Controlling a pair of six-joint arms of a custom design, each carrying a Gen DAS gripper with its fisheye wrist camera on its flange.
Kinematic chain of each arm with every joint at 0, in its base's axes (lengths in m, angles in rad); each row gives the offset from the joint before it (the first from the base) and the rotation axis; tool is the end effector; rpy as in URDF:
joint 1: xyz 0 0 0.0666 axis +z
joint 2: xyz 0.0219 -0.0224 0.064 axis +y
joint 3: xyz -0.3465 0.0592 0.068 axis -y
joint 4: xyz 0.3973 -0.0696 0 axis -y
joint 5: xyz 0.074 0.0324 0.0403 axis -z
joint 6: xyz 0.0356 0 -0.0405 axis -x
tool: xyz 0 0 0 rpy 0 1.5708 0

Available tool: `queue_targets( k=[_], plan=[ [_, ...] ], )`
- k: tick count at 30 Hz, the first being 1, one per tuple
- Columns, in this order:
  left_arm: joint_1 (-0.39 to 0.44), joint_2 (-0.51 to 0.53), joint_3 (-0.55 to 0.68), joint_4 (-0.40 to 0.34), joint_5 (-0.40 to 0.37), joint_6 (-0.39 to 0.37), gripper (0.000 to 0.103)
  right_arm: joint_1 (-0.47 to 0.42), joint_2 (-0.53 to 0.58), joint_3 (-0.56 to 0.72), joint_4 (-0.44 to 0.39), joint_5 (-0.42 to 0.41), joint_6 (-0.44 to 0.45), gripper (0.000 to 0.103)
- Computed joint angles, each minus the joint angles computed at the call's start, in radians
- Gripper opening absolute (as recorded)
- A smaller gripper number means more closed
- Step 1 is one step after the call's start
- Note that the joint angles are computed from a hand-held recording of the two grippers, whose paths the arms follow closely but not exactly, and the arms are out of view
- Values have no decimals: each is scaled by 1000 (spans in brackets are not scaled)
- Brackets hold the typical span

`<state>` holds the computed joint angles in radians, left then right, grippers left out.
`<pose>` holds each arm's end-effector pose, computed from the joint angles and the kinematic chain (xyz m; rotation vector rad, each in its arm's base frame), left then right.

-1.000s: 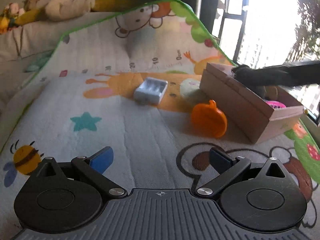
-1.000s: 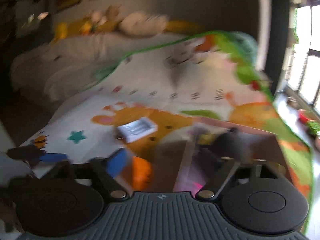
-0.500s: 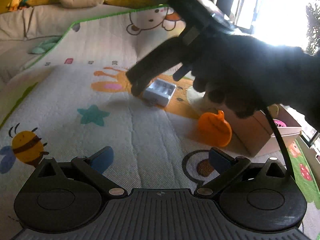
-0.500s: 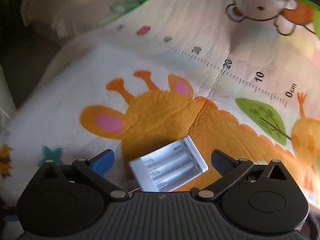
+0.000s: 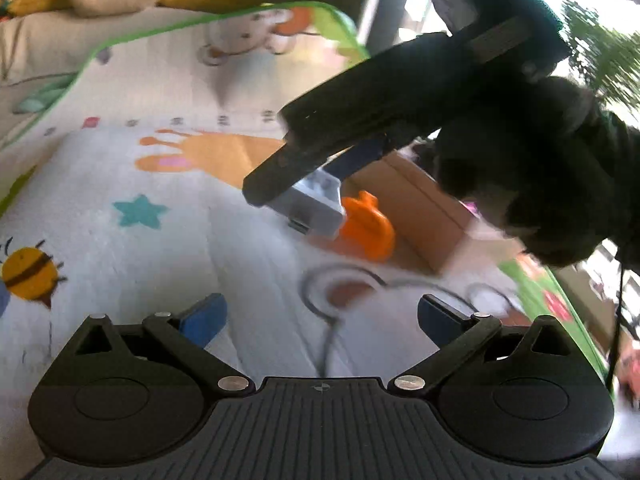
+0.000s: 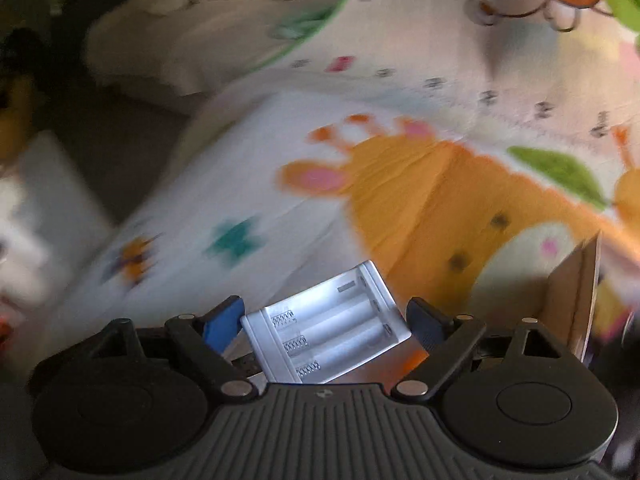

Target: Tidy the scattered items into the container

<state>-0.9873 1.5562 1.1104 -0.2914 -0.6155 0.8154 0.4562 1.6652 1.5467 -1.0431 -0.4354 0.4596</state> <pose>0.3030 -0.4224 0.2373 -0.1168 2.1663 -0.3221 0.4953 0.2593 0.3246 -1.2923 2.3445 0.5906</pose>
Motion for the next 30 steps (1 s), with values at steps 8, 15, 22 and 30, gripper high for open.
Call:
queue_targets(
  k=[8,15,22,30],
  plan=[
    [-53,17,49,-149,-36,104,103,4,-180,-269,347,281,19,64],
    [-76,24,89,-266,-98,129,103,32,-189,-393,527,420,82,10],
    [-74,66,148,-373,-146,161,103,-111,-454,-601,493,179,-6,9],
    [-10,168,286,-419,-122,9,103,-335,-718,-835,442,20,-39,10]
  ],
)
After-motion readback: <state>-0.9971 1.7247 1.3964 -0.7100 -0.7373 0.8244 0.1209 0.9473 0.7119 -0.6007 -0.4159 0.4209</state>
